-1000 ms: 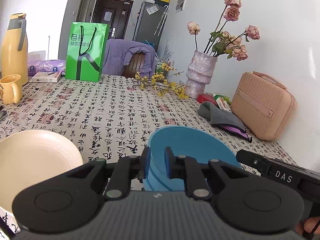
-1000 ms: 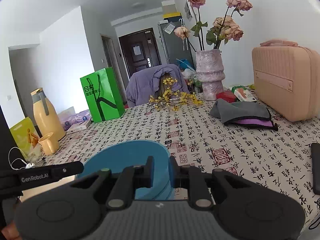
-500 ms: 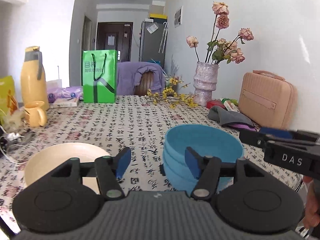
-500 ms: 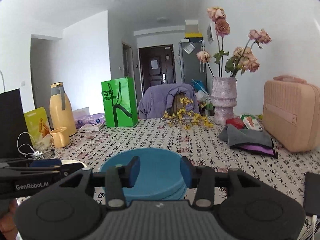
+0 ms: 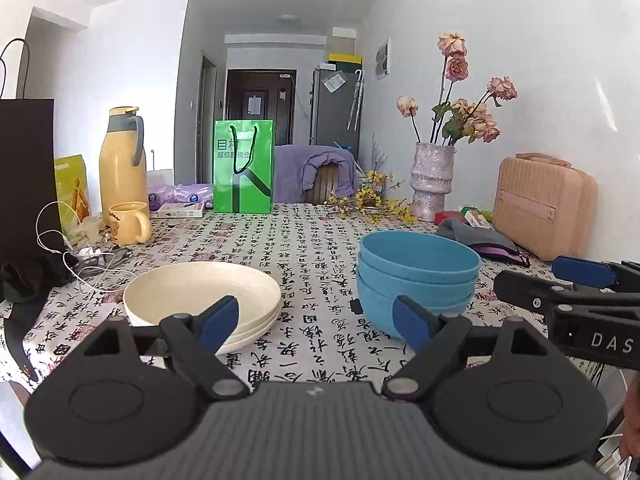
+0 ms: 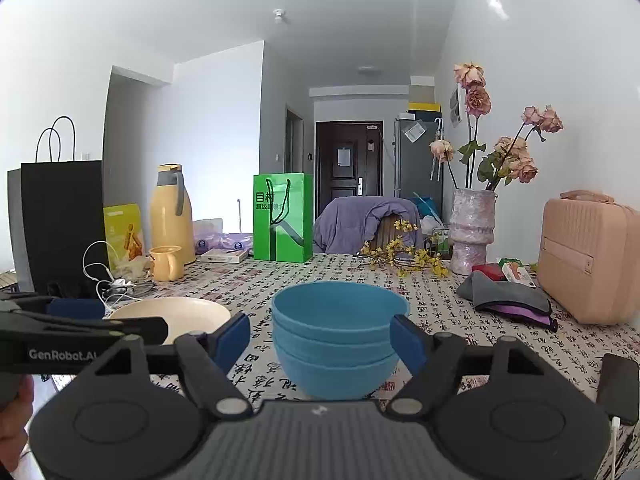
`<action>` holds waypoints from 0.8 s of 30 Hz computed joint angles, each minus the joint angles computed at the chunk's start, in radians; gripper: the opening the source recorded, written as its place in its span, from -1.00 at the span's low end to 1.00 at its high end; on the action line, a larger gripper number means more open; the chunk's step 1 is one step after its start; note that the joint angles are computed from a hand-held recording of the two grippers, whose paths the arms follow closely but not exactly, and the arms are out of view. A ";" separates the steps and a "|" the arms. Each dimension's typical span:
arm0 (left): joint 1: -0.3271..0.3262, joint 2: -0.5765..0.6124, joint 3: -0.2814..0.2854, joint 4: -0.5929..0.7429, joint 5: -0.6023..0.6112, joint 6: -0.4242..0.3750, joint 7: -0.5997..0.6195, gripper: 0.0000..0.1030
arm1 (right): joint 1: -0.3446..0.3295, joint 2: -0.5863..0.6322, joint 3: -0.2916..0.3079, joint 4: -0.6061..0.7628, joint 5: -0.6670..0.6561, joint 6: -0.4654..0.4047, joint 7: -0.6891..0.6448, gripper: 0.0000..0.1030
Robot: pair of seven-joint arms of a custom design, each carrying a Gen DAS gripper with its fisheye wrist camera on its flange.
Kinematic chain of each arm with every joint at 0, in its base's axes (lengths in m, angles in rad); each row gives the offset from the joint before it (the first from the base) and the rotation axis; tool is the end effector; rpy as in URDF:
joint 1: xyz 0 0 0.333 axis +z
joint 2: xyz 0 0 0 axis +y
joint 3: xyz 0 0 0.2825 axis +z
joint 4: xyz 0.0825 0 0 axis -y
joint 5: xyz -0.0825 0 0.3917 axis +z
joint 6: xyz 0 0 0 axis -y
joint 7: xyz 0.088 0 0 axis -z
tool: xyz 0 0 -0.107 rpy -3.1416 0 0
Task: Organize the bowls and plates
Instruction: 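Reach both grippers to the rim of the three stacked blue bowls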
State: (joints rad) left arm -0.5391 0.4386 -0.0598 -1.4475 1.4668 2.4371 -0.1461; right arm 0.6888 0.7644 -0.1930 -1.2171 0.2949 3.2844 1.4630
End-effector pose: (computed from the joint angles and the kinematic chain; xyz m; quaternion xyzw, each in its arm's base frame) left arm 0.6036 -0.4002 0.4679 -0.6218 0.5209 -0.3907 0.4352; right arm 0.6642 0.3910 0.4616 -0.6674 0.4259 -0.3101 0.5264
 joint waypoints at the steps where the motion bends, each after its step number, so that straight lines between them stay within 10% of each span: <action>1: -0.008 -0.018 0.000 -0.026 0.010 -0.012 -0.012 0.67 | -0.001 -0.029 0.014 -0.049 0.001 0.023 -0.006 0.58; 11: 0.004 -0.087 -0.048 -0.114 0.087 -0.054 -0.087 0.85 | -0.093 -0.176 0.205 -0.282 0.053 0.132 -0.121 0.68; 24: 0.018 -0.046 -0.048 -0.068 0.052 -0.039 -0.060 0.89 | -0.025 -0.130 0.116 -0.206 0.157 0.090 -0.160 0.68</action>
